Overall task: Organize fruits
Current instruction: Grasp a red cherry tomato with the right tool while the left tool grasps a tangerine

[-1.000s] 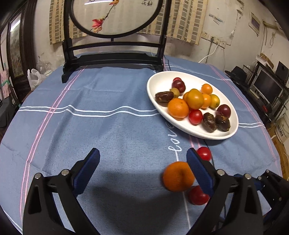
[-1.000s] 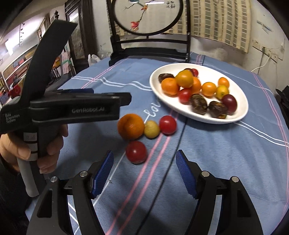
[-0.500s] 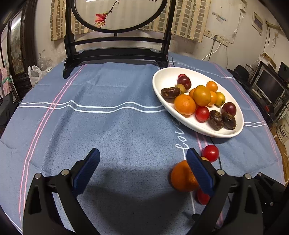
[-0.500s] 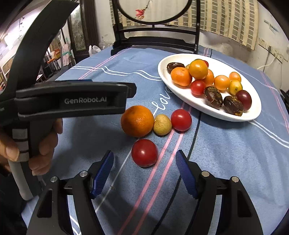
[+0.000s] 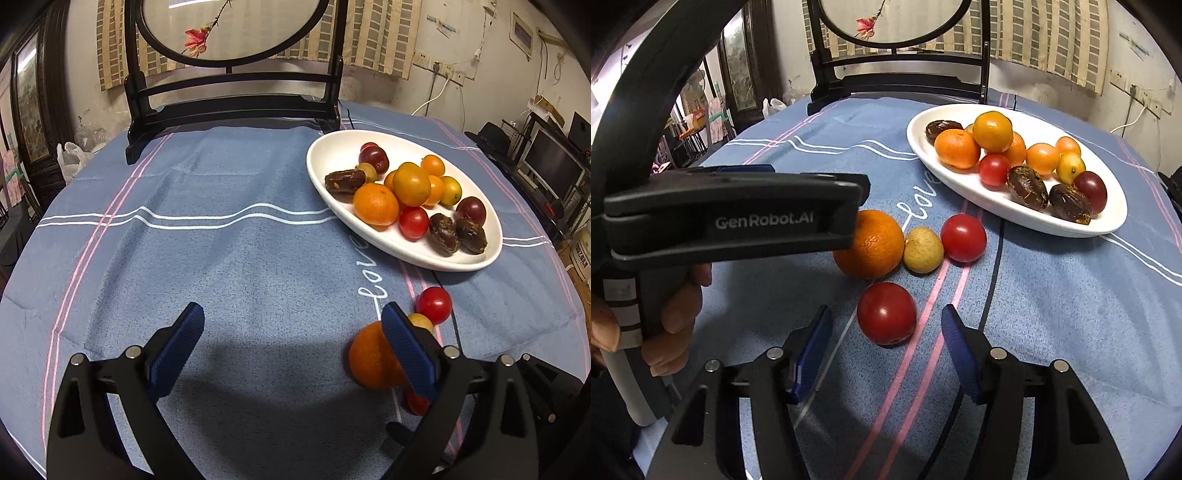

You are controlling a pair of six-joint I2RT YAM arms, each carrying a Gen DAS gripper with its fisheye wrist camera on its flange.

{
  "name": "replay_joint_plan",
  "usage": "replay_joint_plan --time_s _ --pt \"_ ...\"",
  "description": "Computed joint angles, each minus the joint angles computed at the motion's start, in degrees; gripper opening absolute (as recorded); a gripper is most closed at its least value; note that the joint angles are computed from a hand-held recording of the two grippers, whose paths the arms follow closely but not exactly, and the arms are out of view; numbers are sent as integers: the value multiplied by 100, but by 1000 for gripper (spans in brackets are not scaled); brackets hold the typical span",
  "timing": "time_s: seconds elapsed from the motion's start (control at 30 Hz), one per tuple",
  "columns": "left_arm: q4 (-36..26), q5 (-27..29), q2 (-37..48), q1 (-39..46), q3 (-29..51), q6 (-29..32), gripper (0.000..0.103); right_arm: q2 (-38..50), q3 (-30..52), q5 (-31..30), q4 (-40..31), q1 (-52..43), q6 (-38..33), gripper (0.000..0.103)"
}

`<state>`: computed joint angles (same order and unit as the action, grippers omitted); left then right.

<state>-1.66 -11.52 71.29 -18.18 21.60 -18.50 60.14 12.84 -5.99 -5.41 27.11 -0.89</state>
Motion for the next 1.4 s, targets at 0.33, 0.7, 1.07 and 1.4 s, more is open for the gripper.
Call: replay_joint_plan --time_s 0.33,0.7,1.07,1.4 --pt "49 -32 87 -17 6 34 94 -175 -21 -60 -23 -129 -220 30" --pt "119 -10 104 -42 -22 36 95 -553 124 -798 -460 -1674 -714 30" --pt "225 -42 151 -728 -50 347 95 -278 203 -761 -310 -2063 -715 30" --pt "508 -50 517 -897 -66 382 85 -206 311 -956 -363 -2490 -769 30"
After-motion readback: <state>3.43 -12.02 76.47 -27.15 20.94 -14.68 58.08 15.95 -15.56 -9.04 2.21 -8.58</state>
